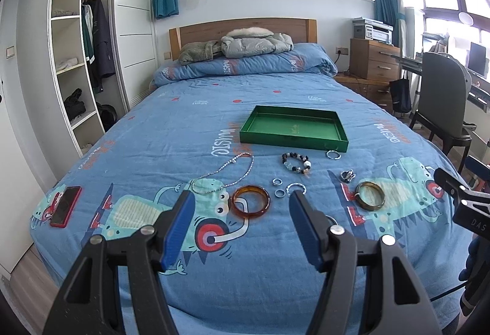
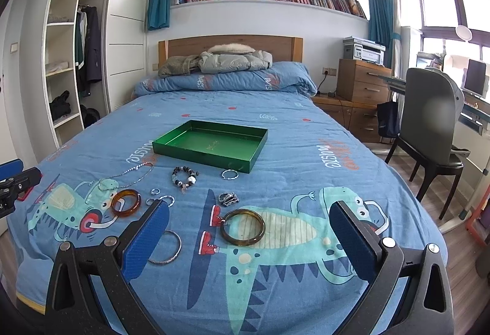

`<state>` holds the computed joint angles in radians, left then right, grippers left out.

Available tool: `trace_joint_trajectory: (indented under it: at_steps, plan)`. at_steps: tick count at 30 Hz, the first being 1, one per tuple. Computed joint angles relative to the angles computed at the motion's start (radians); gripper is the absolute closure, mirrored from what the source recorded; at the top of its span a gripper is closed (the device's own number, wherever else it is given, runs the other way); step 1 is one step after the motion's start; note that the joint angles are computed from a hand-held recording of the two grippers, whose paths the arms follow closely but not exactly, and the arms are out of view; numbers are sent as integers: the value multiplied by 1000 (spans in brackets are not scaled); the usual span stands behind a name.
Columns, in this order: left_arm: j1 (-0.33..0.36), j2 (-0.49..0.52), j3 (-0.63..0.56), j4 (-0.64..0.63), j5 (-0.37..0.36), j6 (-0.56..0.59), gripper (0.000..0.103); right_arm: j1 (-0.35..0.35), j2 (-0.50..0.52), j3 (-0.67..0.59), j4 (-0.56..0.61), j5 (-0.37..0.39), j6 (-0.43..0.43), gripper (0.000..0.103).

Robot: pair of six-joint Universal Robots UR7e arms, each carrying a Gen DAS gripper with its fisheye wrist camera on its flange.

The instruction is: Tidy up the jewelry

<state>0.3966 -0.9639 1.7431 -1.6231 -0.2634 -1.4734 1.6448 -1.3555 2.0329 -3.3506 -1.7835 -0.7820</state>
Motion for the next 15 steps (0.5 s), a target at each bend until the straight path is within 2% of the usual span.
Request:
trace_joint_trajectory:
  at_steps: [4,8,12,15]
  plan:
    - [12,-1,8,-47,6,34,41,-4,9,-11,7,8,4,0]
    - [21,-6,7,-32,11,21,41,-10,17,-27,22,13,9,0]
    - [46,-17,22,-144,-38,128,41,-21,28,-50,48,12,26,0]
    - [64,-18,21,-138,-49,124,41,-31,37,-71,86,5,44,0]
